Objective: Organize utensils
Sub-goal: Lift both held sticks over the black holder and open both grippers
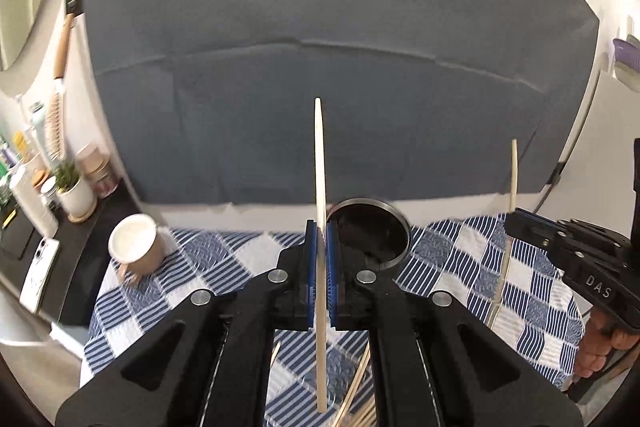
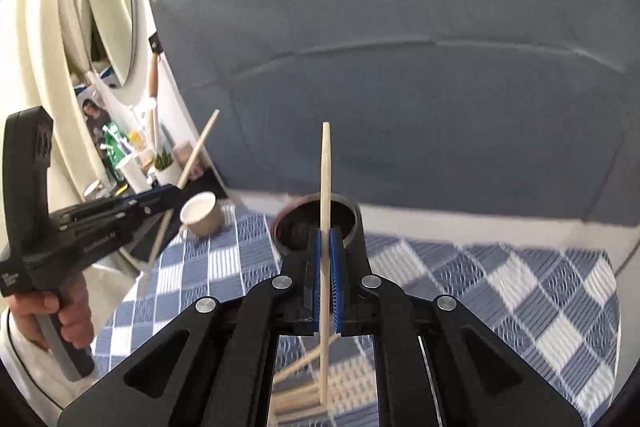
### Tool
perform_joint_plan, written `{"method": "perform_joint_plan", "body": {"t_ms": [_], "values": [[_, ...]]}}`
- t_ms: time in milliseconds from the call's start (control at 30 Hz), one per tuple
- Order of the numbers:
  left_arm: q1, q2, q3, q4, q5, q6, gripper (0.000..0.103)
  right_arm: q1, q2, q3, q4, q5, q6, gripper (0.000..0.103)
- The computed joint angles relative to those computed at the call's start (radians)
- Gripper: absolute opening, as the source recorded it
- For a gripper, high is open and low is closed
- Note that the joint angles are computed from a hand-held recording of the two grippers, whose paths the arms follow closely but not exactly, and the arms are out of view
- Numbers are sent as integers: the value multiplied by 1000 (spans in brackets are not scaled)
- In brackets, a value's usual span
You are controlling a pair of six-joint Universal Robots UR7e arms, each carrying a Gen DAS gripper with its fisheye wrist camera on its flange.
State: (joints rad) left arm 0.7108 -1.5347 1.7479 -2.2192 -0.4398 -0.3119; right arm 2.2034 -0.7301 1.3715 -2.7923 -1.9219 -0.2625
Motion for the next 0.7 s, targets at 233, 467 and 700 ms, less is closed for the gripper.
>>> {"method": "perform_joint_plan", "body": {"t_ms": [233, 467, 700], "values": [[113, 87, -79, -252, -193, 245, 5, -4, 139, -224, 5, 17, -17, 5], [202, 147, -125, -444, -368, 395, 5, -13, 257, -407, 55, 26, -37, 5], [289, 199, -147, -579, -563, 465, 5, -36, 335, -497, 107, 16, -59, 5]]}}
